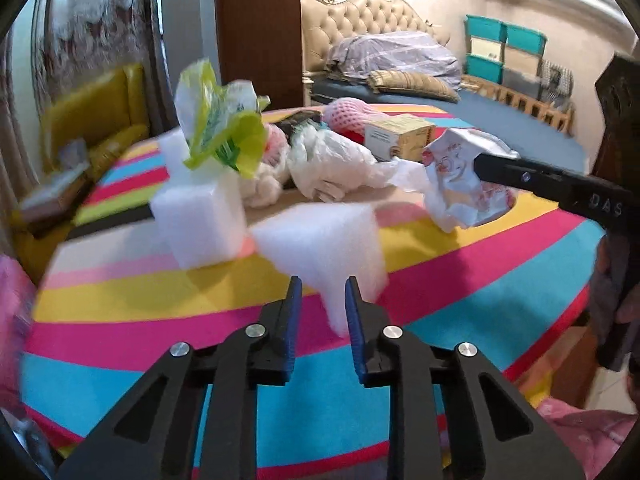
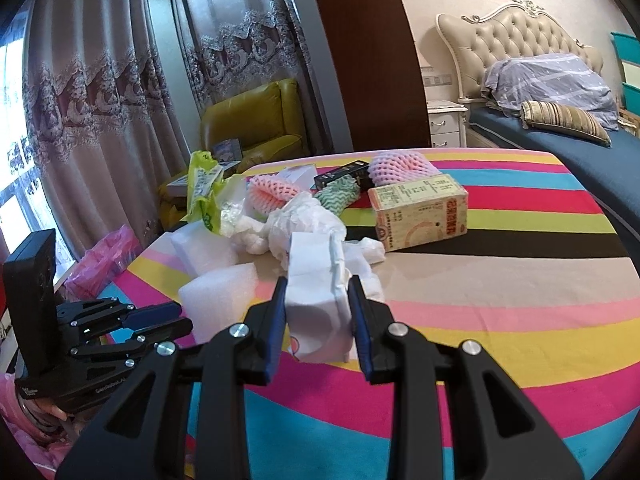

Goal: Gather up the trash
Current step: 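Close the left gripper on the white foam block and lift it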

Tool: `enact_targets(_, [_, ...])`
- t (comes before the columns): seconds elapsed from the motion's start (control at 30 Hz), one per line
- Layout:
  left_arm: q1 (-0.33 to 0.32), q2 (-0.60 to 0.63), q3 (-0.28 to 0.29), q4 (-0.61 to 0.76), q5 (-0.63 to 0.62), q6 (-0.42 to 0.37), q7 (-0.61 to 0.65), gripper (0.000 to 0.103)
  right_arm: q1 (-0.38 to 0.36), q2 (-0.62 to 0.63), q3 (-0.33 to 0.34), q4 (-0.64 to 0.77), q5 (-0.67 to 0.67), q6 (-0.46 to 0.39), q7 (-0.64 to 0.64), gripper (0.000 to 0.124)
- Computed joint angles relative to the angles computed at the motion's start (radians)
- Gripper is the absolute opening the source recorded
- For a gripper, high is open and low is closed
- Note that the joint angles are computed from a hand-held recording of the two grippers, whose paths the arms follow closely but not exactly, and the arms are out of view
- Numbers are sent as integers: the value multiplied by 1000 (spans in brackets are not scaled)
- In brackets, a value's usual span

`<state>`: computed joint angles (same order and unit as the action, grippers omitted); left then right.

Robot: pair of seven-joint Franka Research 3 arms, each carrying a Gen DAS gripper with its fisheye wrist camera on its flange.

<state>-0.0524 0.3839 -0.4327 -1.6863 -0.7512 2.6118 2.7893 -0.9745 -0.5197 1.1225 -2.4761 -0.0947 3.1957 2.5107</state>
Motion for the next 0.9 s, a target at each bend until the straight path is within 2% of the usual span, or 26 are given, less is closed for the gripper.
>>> enact_targets(0.1, [5,39,21,79,27,-152,-108,24,-1,2,3,3,-1,-7,6,29])
enact_targets(0.13, [3,41,25,86,32,-173,-129,24,0,-3,0,2,-1,-7,9,29])
enact_targets(0.17, [-5,47,29,99,42,-187,-156,24,2,-10,-3,-1,0,-6,12,29])
enact_targets(0.27, [-45,54,40,106,97,-143,-209,28,12,-34,-20,-16,5,-3,20,29])
enact_targets(0.33, [-72,60,44,101,140,-94,-260,88,26,-50,-37,-32,12,-1,26,29])
enact_targets(0.37, [-61,58,22,87,113,-62,-248,95,33,-57,-44,-40,17,-1,30,29])
enact_targets(0.4, [-45,48,-10,57,60,3,-218,95,46,-67,-58,-52,23,0,34,29])
enact_targets(0.47, [-56,43,-21,37,73,66,-207,95,55,-82,-69,-65,28,1,39,29])
enact_targets(0.53, [-84,43,-16,20,122,137,-218,95,63,-88,-79,-80,34,9,42,30])
enact_targets(0.6, [-111,57,0,25,192,174,-286,95,65,-76,-82,-87,41,24,42,30])
enact_targets(0.67, [-174,84,65,54,311,187,-424,78,66,-64,-79,-87,46,30,33,30])
enact_targets(0.7, [-191,92,86,60,354,192,-470,61,65,-59,-76,-86,48,33,28,30])
enact_targets(0.73, [-199,95,97,53,403,224,-516,54,65,-56,-73,-84,50,34,23,30])
enact_targets(0.77, [-177,98,74,56,389,218,-492,54,64,-52,-71,-81,51,35,17,30])
enact_targets(0.83, [-88,93,-21,41,347,209,-422,53,62,-44,-66,-74,55,40,6,30])
enact_targets(0.9, [19,74,-137,-6,278,252,-304,53,58,-37,-59,-66,59,47,-4,30])
